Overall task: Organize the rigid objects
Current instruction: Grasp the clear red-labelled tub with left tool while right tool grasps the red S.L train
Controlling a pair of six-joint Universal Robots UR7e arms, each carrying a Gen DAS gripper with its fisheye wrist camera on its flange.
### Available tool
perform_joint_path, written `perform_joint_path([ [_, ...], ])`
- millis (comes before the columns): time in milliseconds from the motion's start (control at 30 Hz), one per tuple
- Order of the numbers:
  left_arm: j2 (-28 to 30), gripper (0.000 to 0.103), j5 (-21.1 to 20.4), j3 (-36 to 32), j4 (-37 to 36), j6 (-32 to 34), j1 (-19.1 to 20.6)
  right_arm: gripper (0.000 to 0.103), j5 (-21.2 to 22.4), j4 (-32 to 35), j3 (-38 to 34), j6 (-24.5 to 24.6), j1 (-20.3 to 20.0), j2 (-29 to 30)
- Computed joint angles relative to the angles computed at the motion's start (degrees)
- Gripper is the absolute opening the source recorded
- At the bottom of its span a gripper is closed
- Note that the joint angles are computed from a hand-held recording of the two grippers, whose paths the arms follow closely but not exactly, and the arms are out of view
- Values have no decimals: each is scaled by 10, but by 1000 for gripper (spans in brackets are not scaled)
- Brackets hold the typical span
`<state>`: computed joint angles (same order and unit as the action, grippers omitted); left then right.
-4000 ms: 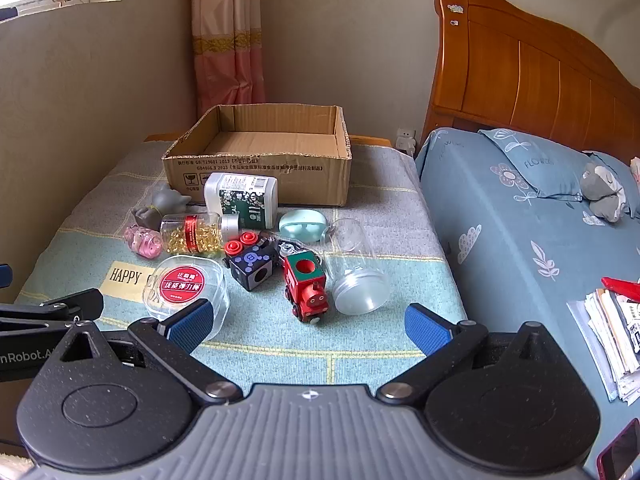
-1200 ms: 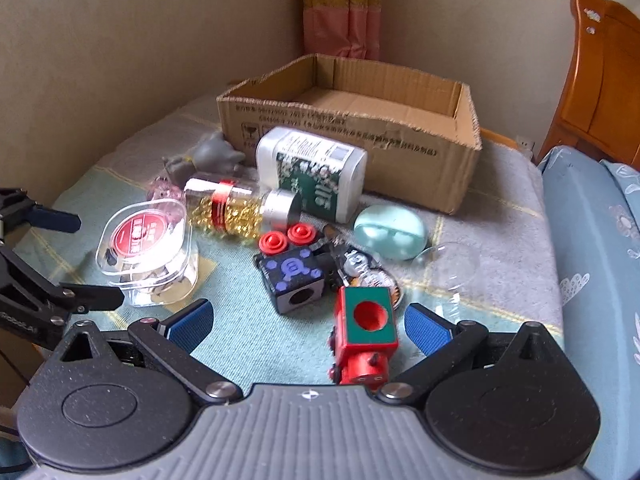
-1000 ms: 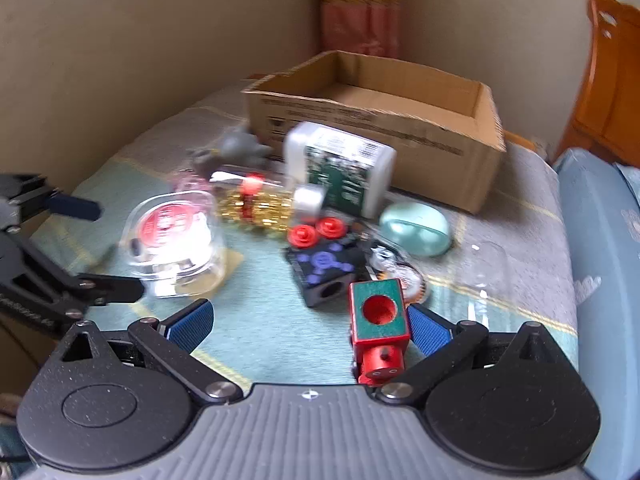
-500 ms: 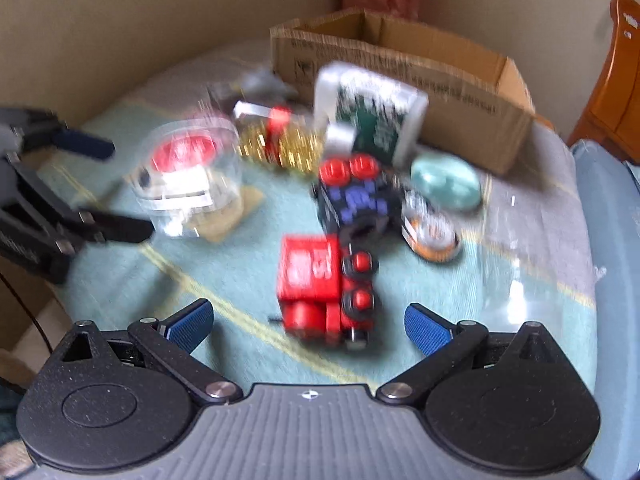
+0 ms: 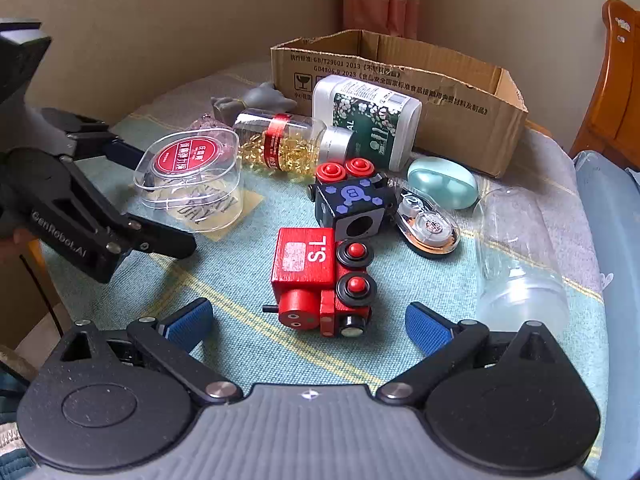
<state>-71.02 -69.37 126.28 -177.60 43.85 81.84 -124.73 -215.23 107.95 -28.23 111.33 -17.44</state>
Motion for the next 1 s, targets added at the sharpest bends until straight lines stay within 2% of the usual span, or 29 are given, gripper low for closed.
perform_joint_path([
  [100,0,102,-4,-10,28,7,-4,103,6,-16,4,-8,-2,2],
  [267,-23,102,-67,-25,127,40,2,103,10,-23,5,-13,-3,3],
  [333,-30,102,-84,-24,137,60,4,103,12,-26,6,-16,-4,3],
  [467,-19,100,-70,-5,58,106,-5,103,14,-26,6,-17,-5,2],
  [567,-17,95,-73,-15,81,119,-6,103,9,-22,2,-13,-3,3],
  [600,-16,88,-73,-18,87,122,-7,103,7,-20,-1,-11,-3,4],
  [667,-11,86,-67,-21,88,125,-10,103,4,-16,-7,-9,-2,6],
  [700,-9,85,-68,-23,89,123,-10,103,2,-14,-10,-10,-1,7],
  [733,-5,79,-67,-25,89,118,-9,103,1,-11,-14,-9,0,9],
  [800,-6,76,-67,-32,101,106,-8,103,-2,-6,-20,-11,1,10],
  [867,-10,76,-68,-35,111,98,-5,100,-2,-4,-24,-18,3,12],
  [1000,-21,76,-56,-31,109,92,-3,84,-6,0,-32,-19,8,14],
])
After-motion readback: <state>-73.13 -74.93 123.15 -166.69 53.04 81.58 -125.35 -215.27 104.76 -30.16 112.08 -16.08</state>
